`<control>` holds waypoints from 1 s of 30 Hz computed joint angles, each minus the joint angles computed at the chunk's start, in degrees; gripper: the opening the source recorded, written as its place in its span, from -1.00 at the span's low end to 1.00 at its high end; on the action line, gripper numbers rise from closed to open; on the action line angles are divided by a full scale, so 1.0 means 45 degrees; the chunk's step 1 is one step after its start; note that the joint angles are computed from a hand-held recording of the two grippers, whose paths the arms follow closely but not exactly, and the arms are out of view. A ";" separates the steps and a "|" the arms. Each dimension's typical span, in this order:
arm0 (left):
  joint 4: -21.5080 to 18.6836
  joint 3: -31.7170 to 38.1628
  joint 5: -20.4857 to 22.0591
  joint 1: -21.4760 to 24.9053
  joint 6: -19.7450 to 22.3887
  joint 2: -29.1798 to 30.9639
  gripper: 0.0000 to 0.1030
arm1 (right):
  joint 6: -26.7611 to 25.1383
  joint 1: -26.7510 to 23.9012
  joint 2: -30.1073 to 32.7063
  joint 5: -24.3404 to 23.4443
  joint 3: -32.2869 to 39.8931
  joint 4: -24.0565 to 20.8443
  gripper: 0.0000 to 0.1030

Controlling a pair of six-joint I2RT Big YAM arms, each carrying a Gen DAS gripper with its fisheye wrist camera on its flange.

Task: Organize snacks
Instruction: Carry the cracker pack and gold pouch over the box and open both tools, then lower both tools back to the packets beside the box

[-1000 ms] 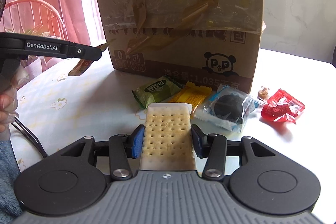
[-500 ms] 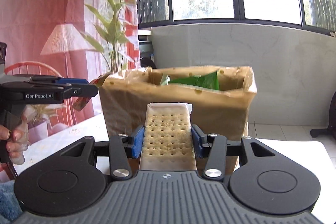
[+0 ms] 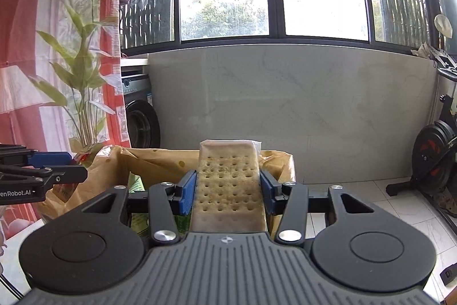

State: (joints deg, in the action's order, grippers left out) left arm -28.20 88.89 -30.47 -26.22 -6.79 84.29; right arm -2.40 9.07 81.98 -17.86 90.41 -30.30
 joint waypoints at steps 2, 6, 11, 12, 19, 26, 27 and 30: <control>-0.0431 0.0283 -0.0022 0.0048 -0.0218 0.0230 -0.12 | 0.0287 -0.0071 0.0252 -0.0046 0.0212 -0.0197 0.02; -0.0477 0.0330 -0.0076 0.0062 -0.0288 0.0281 0.19 | 0.0189 -0.0196 0.0137 -0.0226 -0.0036 0.0147 0.50; -0.0463 -0.0035 0.0140 0.0025 -0.0553 -0.0118 0.23 | 0.0179 -0.0509 -0.0379 -0.0875 -0.0623 0.0595 0.50; -0.0437 -0.0204 0.0192 0.0014 -0.0739 -0.0281 0.23 | 0.0240 -0.0609 -0.0523 -0.1052 -0.0796 0.0735 0.50; -0.0223 -0.1753 0.0069 -0.0226 -0.2438 -0.1793 0.23 | 0.0141 -0.1150 -0.1776 -0.1824 -0.2276 0.1449 0.50; -0.0008 -0.3134 -0.1325 -0.0976 -0.3657 -0.2925 0.22 | -0.0797 -0.1713 -0.3040 -0.3066 -0.4159 0.2383 0.50; 0.0131 -0.3358 -0.1562 -0.1088 -0.3959 -0.3074 0.22 | -0.0805 -0.1821 -0.3163 -0.3174 -0.4372 0.2406 0.50; 0.0297 -0.3854 -0.2096 -0.1373 -0.4716 -0.3353 0.22 | -0.0827 -0.2132 -0.3420 -0.3295 -0.4882 0.2445 0.50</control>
